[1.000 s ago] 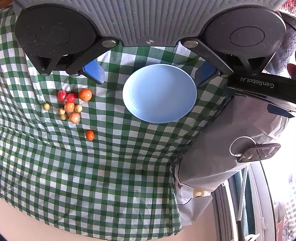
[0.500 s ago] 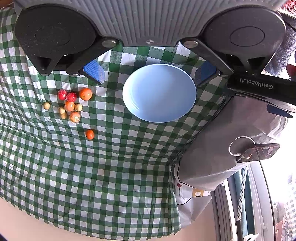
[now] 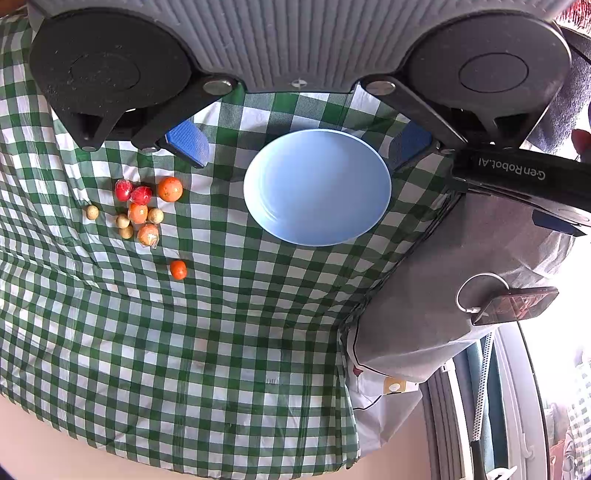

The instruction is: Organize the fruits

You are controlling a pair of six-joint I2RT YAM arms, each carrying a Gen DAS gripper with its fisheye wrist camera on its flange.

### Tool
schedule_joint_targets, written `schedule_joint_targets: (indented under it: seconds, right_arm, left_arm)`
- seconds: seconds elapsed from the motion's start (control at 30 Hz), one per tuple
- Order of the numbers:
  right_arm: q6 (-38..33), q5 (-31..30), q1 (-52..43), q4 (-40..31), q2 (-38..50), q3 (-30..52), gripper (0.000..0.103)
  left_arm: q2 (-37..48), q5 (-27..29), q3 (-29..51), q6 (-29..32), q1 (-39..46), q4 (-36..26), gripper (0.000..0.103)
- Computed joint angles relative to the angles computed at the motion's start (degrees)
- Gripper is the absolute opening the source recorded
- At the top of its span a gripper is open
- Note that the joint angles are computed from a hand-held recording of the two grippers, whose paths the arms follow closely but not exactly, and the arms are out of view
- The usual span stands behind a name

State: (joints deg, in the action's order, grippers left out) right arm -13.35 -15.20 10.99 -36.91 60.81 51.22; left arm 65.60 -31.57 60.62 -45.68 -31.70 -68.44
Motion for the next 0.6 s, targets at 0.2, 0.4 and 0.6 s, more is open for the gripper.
schedule_joint_targets:
  seconds: [0.2, 0.4, 0.6]
  right_arm:
    - [0.44, 0.49, 0.58, 0.07, -0.03, -0.05, 0.102]
    - [0.53, 0.61, 0.68, -0.01, -0.3, -0.16, 0.102]
    - [0.69, 0.75, 0.75, -0.14, -0.66, -0.26, 0.102]
  left_arm:
    - [-0.02, -0.1, 0.11, -0.24, -0.16, -0.18, 0.103]
    - [-0.29, -0.34, 0.07, -0.94, -0.48, -0.58, 0.103]
    - [-0.64, -0.57, -0.1, -1.12, -0.87, -0.78, 0.103]
